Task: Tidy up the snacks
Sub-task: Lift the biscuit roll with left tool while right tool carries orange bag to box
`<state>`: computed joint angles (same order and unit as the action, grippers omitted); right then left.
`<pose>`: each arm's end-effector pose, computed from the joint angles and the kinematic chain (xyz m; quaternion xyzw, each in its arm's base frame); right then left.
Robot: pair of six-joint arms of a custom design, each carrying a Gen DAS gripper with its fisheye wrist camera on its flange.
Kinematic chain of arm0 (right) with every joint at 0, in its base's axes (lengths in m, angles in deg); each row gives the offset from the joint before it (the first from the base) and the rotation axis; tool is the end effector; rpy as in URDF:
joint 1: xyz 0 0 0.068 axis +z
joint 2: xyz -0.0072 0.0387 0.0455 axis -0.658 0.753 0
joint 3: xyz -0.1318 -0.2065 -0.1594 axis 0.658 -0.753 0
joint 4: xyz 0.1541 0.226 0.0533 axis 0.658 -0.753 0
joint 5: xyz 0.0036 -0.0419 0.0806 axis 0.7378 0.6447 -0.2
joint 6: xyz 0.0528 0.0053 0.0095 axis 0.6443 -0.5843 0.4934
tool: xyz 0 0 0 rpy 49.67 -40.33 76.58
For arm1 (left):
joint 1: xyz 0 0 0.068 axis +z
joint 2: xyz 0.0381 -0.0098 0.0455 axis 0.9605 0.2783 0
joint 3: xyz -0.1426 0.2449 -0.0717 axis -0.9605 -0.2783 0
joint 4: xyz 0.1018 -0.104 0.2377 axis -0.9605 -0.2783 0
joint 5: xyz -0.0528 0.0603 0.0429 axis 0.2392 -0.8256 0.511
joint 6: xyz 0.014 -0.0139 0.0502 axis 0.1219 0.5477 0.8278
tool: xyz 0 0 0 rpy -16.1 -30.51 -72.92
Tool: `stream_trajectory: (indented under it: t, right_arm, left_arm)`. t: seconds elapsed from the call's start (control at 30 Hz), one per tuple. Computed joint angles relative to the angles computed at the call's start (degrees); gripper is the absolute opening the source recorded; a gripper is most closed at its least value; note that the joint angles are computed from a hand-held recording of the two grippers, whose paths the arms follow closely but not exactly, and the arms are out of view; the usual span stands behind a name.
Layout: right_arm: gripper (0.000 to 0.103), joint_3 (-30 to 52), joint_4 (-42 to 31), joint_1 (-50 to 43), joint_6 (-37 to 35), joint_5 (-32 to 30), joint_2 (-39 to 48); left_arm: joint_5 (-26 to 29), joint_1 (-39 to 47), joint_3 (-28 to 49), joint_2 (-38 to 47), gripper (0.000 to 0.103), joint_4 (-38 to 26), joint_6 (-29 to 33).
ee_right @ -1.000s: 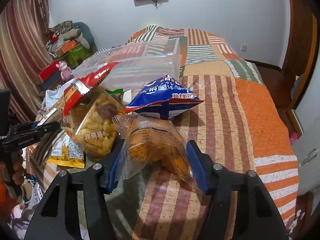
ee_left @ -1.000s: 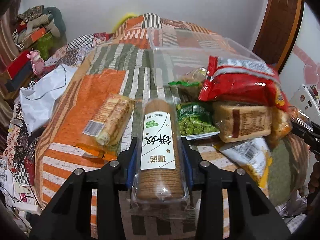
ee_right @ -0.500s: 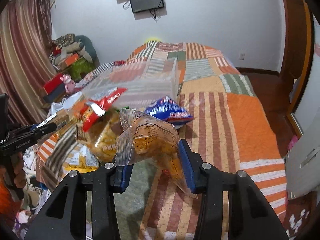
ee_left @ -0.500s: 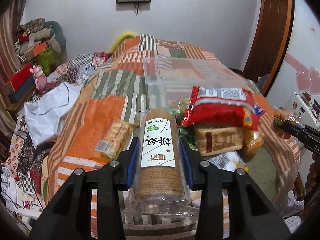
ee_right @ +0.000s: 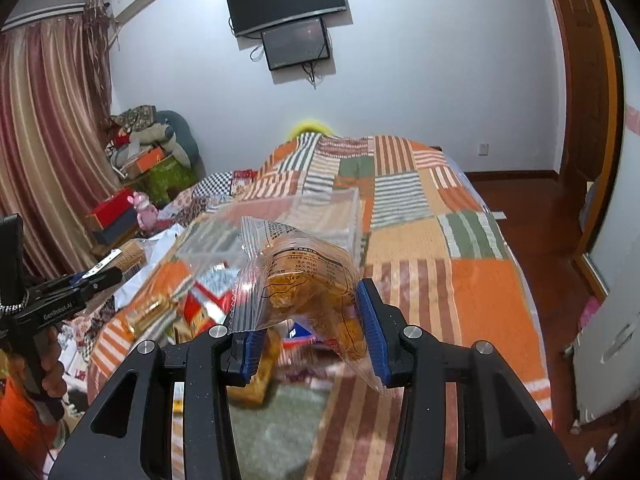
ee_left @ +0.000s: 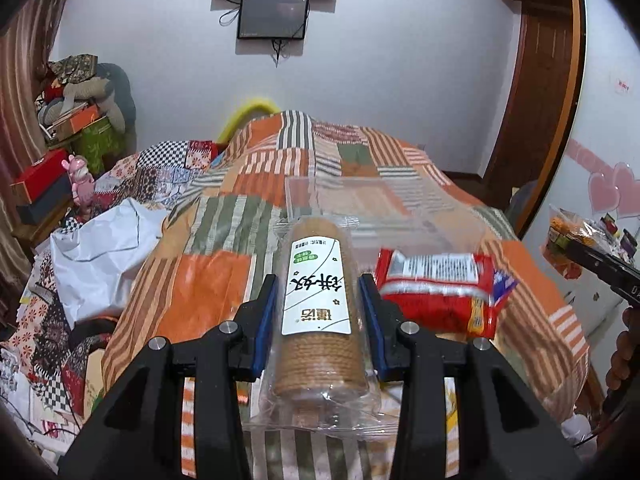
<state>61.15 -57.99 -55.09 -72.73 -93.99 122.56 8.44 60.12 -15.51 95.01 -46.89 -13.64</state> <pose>0.2609 -0.0441 0.1227 -0.1026 0.8720 0.1743 0.4458 0.2322 -0.0522 0.1249 -0.0211 0.8921 -0.0482 0.4488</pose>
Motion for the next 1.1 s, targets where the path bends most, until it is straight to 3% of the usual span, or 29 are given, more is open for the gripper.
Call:
stream_trajectory:
  t: [0.13, 0.47, 1.1]
  right_arm:
    - [0.04, 1.35, 1.93, 1.63, 1.54, 0.69, 1.69]
    - [0.04, 4.74, 5.32, 5.11, 4.3, 3.07, 5.85]
    - [0.04, 15.03, 2.08, 8.77, 4.4, 6.22, 14.49]
  left_arm:
    - [2.62, 1.54, 2.76, 1.87, 0.039, -0.08, -0.01]
    - [1.65, 1.84, 10.11, 8.38, 0.039, 0.54, 2.98]
    - [3.61, 3.4, 25.38, 24.23, 0.039, -2.48, 4.76]
